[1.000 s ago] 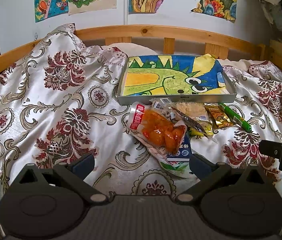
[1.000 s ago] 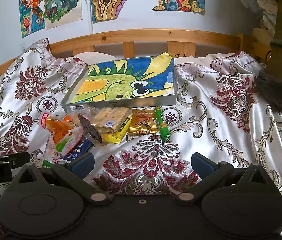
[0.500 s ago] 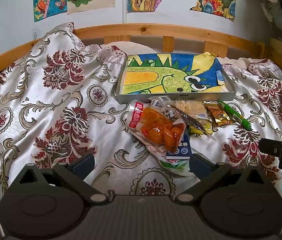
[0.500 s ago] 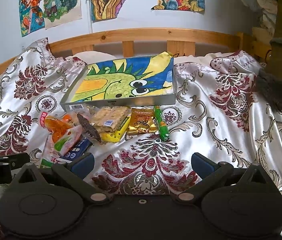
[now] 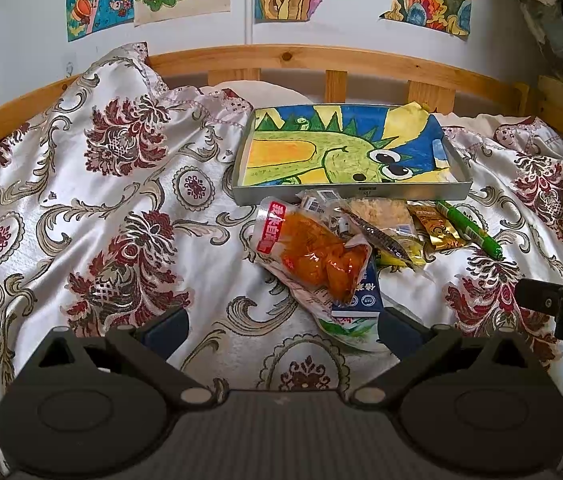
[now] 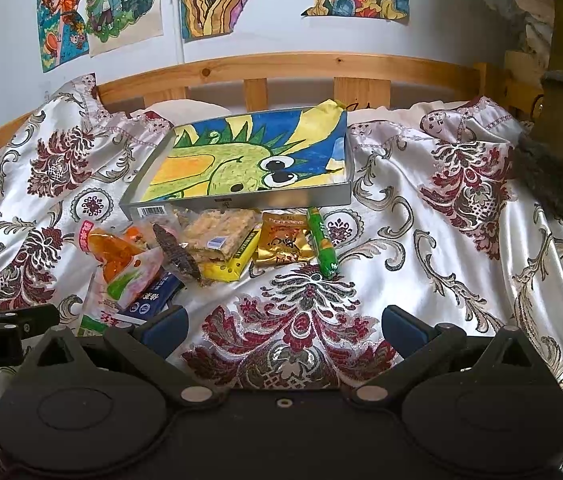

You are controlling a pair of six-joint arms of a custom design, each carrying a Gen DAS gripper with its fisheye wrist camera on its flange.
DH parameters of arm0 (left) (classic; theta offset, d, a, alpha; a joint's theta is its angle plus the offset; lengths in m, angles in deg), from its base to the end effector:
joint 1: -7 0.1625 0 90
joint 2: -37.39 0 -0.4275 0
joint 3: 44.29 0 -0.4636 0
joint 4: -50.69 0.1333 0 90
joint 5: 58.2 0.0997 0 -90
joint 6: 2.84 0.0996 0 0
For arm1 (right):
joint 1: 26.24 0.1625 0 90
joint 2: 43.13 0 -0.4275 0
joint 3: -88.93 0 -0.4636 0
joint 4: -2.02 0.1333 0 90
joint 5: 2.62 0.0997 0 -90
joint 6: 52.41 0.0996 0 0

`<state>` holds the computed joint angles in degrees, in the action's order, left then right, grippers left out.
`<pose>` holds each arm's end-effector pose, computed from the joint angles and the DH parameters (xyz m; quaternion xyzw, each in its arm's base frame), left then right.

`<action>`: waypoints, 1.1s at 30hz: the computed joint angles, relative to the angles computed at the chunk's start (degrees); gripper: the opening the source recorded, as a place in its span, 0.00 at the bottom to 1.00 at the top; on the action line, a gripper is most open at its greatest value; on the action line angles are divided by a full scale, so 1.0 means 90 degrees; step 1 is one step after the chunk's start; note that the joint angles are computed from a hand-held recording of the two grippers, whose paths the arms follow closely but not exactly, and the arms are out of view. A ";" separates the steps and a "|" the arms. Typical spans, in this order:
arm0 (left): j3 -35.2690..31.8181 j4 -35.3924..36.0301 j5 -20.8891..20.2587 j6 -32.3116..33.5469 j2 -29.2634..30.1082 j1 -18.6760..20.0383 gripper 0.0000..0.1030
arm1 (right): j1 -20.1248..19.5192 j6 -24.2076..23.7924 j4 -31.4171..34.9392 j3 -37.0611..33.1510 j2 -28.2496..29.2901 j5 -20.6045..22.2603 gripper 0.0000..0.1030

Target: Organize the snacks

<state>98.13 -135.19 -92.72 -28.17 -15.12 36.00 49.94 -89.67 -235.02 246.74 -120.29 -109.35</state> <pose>-0.2157 -0.3658 -0.0077 0.2476 0.8488 -0.3516 0.3075 0.0305 -0.3140 0.1750 0.0902 -0.8268 0.4363 0.3434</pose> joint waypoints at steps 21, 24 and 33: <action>-0.0126 -0.0887 -0.0142 0.0785 0.0165 0.0376 1.00 | -0.0272 -0.0469 -0.0247 -0.0087 0.0327 0.0634 1.00; -0.0175 -0.0993 -0.0253 0.0901 0.0169 0.0512 1.00 | -0.0347 -0.0707 -0.0344 -0.0136 0.0421 0.0895 1.00; -0.0366 -0.1029 -0.0531 0.1296 0.0292 0.0798 1.00 | -0.0325 -0.1032 -0.0196 -0.0432 0.0587 0.0843 1.00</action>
<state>94.83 -144.45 -97.50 -16.50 -12.49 43.18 47.02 -98.96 -236.78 242.85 -115.01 -101.76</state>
